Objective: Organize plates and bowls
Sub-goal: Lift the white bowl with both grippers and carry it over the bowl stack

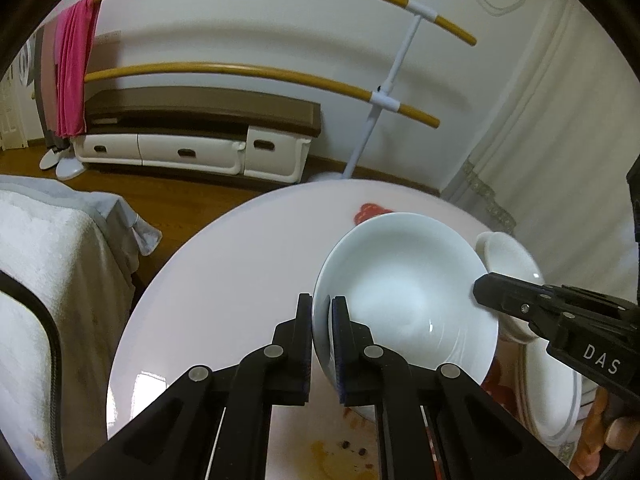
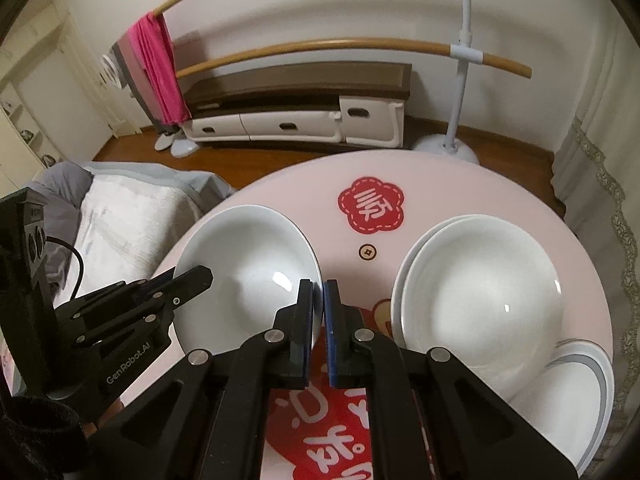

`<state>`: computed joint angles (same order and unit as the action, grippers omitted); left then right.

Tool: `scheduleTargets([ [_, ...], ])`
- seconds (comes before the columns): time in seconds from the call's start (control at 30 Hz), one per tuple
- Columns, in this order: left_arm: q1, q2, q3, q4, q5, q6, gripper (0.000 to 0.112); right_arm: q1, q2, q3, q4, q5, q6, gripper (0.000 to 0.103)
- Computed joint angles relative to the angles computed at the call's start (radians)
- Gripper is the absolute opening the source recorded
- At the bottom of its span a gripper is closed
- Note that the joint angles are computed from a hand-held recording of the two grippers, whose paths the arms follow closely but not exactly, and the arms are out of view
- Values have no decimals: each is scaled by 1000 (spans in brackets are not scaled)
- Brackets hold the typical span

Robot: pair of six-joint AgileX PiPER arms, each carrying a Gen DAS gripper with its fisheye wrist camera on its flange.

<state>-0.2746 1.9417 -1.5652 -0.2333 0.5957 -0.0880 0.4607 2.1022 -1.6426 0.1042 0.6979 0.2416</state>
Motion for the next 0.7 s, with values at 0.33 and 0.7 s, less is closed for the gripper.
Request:
scheduleTargets([
  [0.33, -112, -142, 77, 122, -54, -120, 5, -39, -210, 184, -13, -79, -16, 5],
  [0.7, -262, -46, -58, 248, -13, -245, 5, -174, -344, 338, -13, -129, -65, 5],
])
